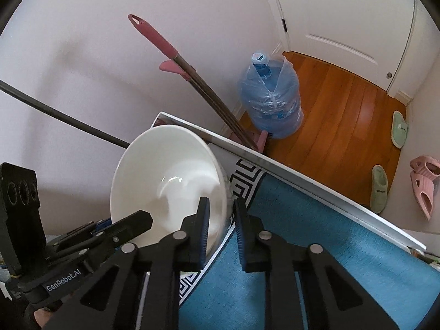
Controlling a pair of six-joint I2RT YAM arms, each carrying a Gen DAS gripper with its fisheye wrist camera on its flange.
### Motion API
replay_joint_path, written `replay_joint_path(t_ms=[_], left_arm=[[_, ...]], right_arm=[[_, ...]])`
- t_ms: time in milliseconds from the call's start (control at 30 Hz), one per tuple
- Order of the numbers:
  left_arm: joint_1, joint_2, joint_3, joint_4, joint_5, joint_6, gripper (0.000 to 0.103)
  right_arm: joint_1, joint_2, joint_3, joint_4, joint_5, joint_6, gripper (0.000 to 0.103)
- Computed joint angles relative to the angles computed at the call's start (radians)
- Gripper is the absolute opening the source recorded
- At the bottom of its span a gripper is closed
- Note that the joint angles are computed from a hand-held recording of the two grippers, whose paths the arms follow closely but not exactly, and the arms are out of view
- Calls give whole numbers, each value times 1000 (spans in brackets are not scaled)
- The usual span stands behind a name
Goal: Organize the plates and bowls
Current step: 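Lift the white bowl and lower it into the cream bowl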
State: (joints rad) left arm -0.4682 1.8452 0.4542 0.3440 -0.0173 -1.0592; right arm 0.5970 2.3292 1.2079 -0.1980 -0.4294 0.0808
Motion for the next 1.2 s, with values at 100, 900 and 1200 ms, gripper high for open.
replay_joint_path(t_ms=[100,900,1200], left_arm=[[-13,-21,4,-26,-22,12,21],[-717,-258,481,-822,-500,-338,21],[-949,142,1099,-1077,-570,-439,21]], right_arm=[[3,-17,-26,24,7,2,17],[-325,-984,-692,-126,-65,-194,17],[-1155,-1230,-631,-849,-198,-1047,17]])
